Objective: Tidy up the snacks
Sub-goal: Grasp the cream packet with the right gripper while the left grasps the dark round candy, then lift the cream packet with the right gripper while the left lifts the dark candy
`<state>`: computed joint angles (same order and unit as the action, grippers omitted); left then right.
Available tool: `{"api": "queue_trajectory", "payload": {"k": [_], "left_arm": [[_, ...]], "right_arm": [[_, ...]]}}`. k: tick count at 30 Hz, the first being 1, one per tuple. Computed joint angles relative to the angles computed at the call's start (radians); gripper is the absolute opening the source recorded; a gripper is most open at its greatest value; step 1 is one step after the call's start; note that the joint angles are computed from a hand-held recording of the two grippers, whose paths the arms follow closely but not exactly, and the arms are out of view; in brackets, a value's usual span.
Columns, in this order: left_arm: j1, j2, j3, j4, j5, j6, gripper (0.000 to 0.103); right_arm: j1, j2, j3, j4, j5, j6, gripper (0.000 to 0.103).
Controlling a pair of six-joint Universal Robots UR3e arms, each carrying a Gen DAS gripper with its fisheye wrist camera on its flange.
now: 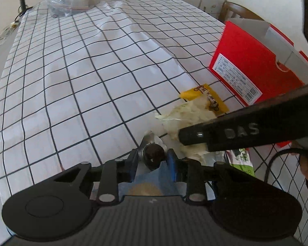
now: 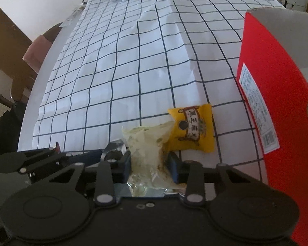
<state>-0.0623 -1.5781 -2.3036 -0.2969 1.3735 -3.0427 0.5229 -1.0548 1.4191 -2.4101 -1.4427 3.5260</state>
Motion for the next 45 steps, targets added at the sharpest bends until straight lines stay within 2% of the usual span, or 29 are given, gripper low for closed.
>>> {"api": "queue_trajectory", "payload": {"k": [11, 19, 21, 24, 28, 33, 35, 37, 39, 41, 45], "left_arm": [[0.068, 0.078, -0.025, -0.035, -0.027, -0.068, 0.028], [0.097, 0.200, -0.018, -0.102, -0.049, -0.114, 0.028], [0.099, 0.245, 0.001, -0.154, -0.054, -0.122, 0.009], [0.088, 0.290, 0.040, -0.221, -0.056, -0.138, 0.009], [0.045, 0.270, 0.094, -0.254, 0.001, -0.169, 0.009], [0.057, 0.188, 0.143, -0.270, -0.024, -0.222, 0.009], [0.046, 0.132, 0.167, -0.252, -0.025, -0.250, 0.013], [0.028, 0.063, 0.198, -0.226, -0.017, -0.292, 0.028], [0.019, -0.005, 0.223, -0.190, -0.023, -0.335, 0.062], [-0.004, -0.083, 0.256, -0.150, -0.004, -0.389, 0.064], [-0.058, -0.209, 0.351, -0.176, 0.044, -0.456, 0.064]], "right_arm": [[-0.013, -0.119, 0.109, -0.034, 0.014, 0.004, 0.029], [-0.042, -0.282, 0.217, -0.049, 0.020, -0.015, 0.029], [-0.053, -0.334, 0.244, -0.039, 0.021, -0.023, 0.029], [-0.077, -0.398, 0.271, -0.030, 0.031, -0.038, 0.029], [-0.122, -0.478, 0.320, -0.024, 0.051, -0.062, 0.029], [-0.157, -0.565, 0.395, -0.042, 0.070, -0.084, 0.029], [-0.173, -0.599, 0.427, -0.044, 0.081, -0.081, 0.029], [-0.182, -0.625, 0.449, -0.037, 0.083, -0.085, 0.029], [-0.190, -0.647, 0.470, -0.037, 0.086, -0.083, 0.029], [-0.198, -0.664, 0.485, -0.034, 0.088, -0.083, 0.029], [-0.212, -0.693, 0.507, -0.022, 0.083, -0.083, 0.029]]}}
